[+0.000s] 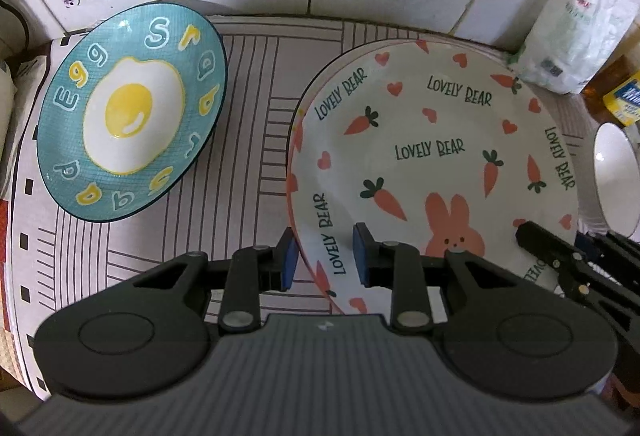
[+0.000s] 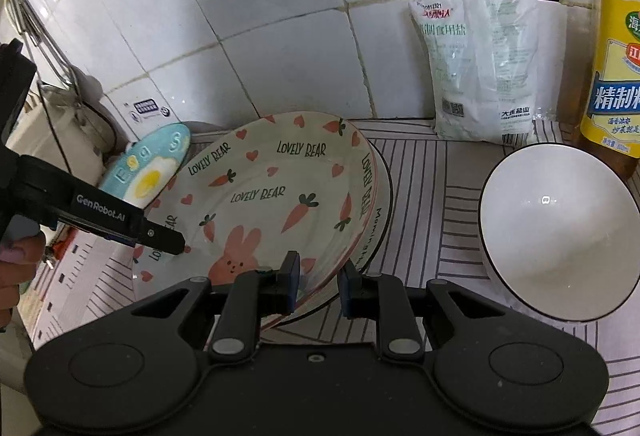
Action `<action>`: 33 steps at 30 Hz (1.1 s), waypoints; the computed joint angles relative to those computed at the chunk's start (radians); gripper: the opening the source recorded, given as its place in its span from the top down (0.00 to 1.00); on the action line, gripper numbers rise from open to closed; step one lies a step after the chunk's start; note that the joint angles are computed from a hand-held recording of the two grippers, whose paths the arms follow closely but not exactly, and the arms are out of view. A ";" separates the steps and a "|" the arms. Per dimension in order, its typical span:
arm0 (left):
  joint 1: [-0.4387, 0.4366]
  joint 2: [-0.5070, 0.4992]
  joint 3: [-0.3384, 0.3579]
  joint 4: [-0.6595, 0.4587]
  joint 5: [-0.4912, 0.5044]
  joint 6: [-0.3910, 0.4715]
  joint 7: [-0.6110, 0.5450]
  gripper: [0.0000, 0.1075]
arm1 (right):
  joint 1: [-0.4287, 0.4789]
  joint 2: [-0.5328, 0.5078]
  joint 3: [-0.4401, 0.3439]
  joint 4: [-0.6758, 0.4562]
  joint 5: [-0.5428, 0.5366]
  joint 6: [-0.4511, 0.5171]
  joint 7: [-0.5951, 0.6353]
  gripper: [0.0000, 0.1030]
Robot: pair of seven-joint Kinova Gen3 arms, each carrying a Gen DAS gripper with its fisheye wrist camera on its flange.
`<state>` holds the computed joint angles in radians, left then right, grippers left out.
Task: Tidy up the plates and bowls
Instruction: 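Carry the bunny plate onto the sun plate and open the left gripper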
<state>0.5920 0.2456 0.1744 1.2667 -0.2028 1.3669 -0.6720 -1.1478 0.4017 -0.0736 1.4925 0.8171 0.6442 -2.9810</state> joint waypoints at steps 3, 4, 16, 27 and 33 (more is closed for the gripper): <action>0.006 0.023 0.000 -0.022 -0.003 0.031 -0.003 0.75 | 0.006 0.024 -0.011 -0.049 -0.028 0.047 0.049 0.76; 0.009 0.028 -0.002 -0.025 -0.006 0.037 -0.003 0.75 | 0.004 0.031 -0.011 -0.063 -0.035 0.062 0.062 0.76; 0.068 0.060 -0.015 -0.059 -0.057 0.065 0.040 0.75 | -0.058 0.125 0.016 -0.265 -0.071 0.304 0.186 0.75; 0.114 0.040 -0.016 -0.030 -0.113 0.051 0.133 0.77 | -0.114 0.234 0.062 -0.453 -0.098 0.500 0.234 0.67; 0.121 0.001 0.002 0.010 -0.125 0.019 0.196 0.84 | -0.116 0.235 0.073 -0.434 -0.108 0.488 0.192 0.65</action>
